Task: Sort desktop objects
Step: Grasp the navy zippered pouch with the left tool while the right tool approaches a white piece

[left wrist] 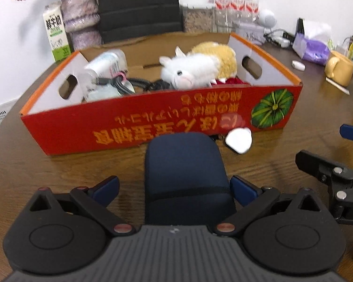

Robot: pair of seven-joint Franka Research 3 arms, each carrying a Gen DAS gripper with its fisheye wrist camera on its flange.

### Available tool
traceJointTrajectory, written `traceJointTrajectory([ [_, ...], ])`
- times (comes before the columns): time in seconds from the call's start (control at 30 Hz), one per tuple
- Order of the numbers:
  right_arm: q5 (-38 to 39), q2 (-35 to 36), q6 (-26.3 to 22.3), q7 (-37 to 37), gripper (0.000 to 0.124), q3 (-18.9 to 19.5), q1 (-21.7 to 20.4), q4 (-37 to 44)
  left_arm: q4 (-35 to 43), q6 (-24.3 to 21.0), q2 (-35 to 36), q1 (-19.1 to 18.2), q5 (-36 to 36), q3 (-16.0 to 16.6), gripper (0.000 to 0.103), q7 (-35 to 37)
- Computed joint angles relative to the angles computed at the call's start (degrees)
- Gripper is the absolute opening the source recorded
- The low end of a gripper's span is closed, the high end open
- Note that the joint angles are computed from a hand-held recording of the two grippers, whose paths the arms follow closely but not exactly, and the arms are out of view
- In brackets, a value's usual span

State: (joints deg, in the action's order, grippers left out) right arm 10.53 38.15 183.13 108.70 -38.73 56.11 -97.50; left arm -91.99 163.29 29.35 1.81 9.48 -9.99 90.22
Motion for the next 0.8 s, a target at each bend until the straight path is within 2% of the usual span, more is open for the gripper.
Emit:
traceJointTrajectory([
  [0.1,0.0,-0.1,-0.2,-0.1,0.103,0.7,-0.6,0.1,0.1,-0.7,0.1,2.0,-2.8,-2.4,0.094,1.6],
  [0.23,-0.2,-0.2,-0.3,0.0,0.103,1.0,-0.9,0.0,-0.3,-1.1,-0.4,3.2,-4.9,-4.0,0.072,4.8],
  [0.27,-0.3,-0.2,-0.3,0.0,0.103,0.9,-0.8,0.0,-0.5,-1.1,-0.7,3.0,-5.1,-3.7,0.071,4.7],
  [0.53,-1.2,-0.1,-1.1,0.5,0.103,1.1,-0.6,0.5,-2.3,1.7,-1.5,5.7,-10.5,-6.2,0.067,8.4],
  [0.8,-4.5,1.4,-3.5,2.5,0.103,3.5,-2.6,5.0,-6.7,7.9,-3.9,11.4,-16.0,-10.8,0.067,14.2],
])
